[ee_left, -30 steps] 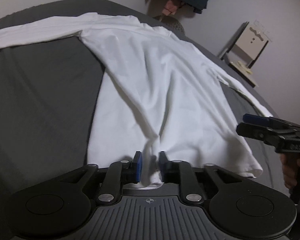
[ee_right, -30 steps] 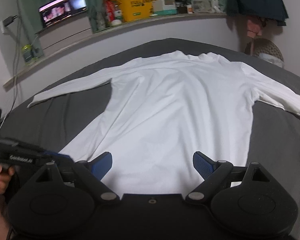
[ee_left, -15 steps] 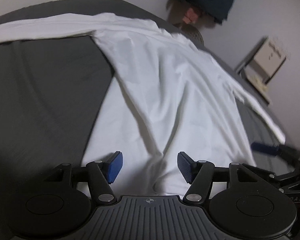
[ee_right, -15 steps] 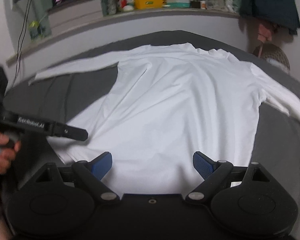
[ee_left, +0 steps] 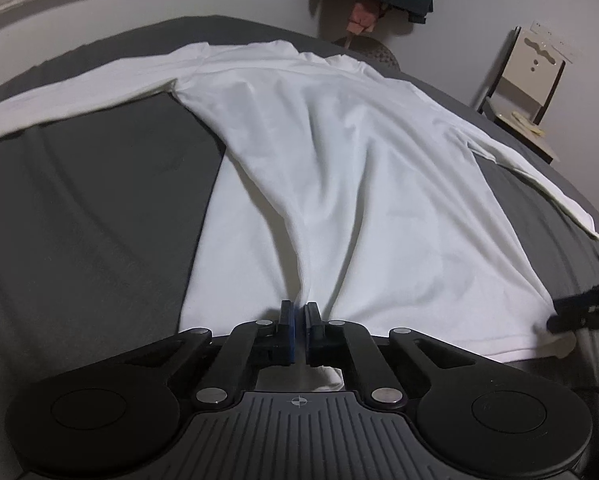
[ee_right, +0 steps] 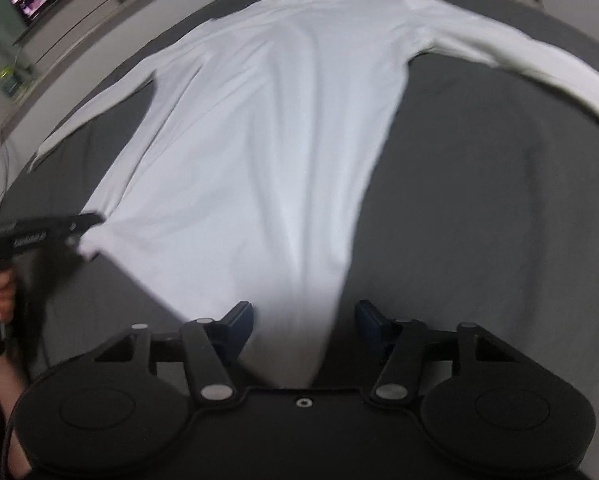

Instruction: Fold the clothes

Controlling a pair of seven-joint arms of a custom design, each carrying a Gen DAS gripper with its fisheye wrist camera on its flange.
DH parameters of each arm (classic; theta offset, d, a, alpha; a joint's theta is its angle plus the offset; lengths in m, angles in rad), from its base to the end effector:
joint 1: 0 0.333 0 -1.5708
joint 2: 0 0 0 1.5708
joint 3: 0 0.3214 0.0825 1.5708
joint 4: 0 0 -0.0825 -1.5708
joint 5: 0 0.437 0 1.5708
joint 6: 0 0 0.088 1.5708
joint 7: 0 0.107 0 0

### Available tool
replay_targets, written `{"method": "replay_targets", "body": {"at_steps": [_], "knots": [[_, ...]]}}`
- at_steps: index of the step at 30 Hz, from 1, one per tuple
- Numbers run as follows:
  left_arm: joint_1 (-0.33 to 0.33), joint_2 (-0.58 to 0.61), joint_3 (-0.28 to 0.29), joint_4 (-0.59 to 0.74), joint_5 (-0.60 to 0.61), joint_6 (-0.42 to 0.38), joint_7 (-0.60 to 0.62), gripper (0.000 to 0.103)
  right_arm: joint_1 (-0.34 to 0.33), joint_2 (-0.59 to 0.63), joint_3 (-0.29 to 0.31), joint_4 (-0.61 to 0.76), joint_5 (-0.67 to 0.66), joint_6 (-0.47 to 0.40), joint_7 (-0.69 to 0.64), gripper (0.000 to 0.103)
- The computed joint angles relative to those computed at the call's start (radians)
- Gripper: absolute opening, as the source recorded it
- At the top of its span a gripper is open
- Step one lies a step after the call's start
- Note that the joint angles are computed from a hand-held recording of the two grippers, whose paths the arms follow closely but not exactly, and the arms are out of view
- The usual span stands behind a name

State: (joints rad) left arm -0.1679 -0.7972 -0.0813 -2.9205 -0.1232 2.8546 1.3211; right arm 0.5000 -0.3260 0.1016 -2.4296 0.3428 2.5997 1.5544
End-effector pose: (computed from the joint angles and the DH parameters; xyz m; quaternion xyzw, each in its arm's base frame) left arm 0.3705 -0.0840 0.4358 -0.6949 0.6239 -0.3103 0.1775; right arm 0.4330 0.2906 0.4591 -0.7959 0.5444 -0.0227 0.2640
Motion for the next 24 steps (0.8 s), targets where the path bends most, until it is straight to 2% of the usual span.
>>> {"method": "replay_targets", "body": {"at_steps": [2,3,4,5,7,8,12,15,16,17,18,19,20,21,23,24], "knots": [[0.022,-0.029,0.003,-0.008,0.001,0.001,-0.010,0.003,-0.010,-0.007,0.026,-0.008,-0.062,0.005,0.014,0.045],[0.037,-0.050,0.007,-0.014,0.002,-0.002,-0.016,0.003,-0.008,-0.012,0.027,-0.012,-0.071,0.007,0.012,0.035],[0.057,-0.075,0.014,-0.019,0.004,-0.008,-0.021,0.003,0.001,-0.018,0.018,-0.021,-0.056,0.014,0.001,0.019],[0.077,-0.099,0.021,-0.024,0.005,-0.013,-0.025,0.003,0.010,-0.025,0.006,-0.033,-0.029,0.026,-0.001,0.012],[0.132,-0.148,0.034,-0.028,0.015,-0.037,-0.031,0.003,0.017,-0.051,-0.005,-0.064,0.010,0.056,0.011,0.006],[0.163,-0.170,0.042,-0.029,0.020,-0.052,-0.033,0.003,0.014,-0.070,-0.004,-0.083,0.016,0.074,0.026,0.006],[0.263,-0.194,0.078,-0.030,0.026,-0.114,-0.044,0.003,-0.071,-0.127,0.074,-0.121,-0.135,0.101,0.212,0.005],[0.267,-0.165,0.119,-0.029,-0.012,-0.146,-0.046,0.003,-0.043,-0.136,0.052,-0.142,-0.161,0.112,0.220,0.007],[0.255,-0.166,0.131,-0.037,-0.030,-0.141,-0.043,0.003,-0.056,-0.131,0.070,-0.135,-0.196,0.084,0.246,0.015],[0.244,-0.170,0.137,-0.046,-0.044,-0.132,-0.036,0.004,-0.066,-0.126,0.082,-0.127,-0.227,0.056,0.267,0.017],[0.239,-0.176,0.134,-0.052,-0.052,-0.124,-0.031,0.004,-0.061,-0.132,0.079,-0.131,-0.239,0.061,0.272,0.020],[0.240,-0.178,0.124,-0.052,-0.050,-0.126,-0.026,0.004,-0.054,-0.142,0.074,-0.138,-0.246,0.073,0.274,0.031],[0.243,-0.178,0.113,-0.048,-0.042,-0.137,-0.017,0.004,-0.058,-0.159,0.082,-0.148,-0.265,0.083,0.289,0.037],[0.248,-0.178,0.100,-0.044,-0.032,-0.145,-0.012,0.011,-0.058,-0.172,0.085,-0.151,-0.283,0.076,0.294,0.043],[0.259,-0.190,0.063,-0.040,-0.005,-0.152,-0.009,0.043,-0.048,-0.192,0.083,-0.147,-0.310,0.038,0.282,0.043],[0.262,-0.196,0.047,-0.038,0.014,-0.141,0.000,0.073,-0.048,-0.195,0.090,-0.137,-0.335,0.006,0.271,0.043]]}}
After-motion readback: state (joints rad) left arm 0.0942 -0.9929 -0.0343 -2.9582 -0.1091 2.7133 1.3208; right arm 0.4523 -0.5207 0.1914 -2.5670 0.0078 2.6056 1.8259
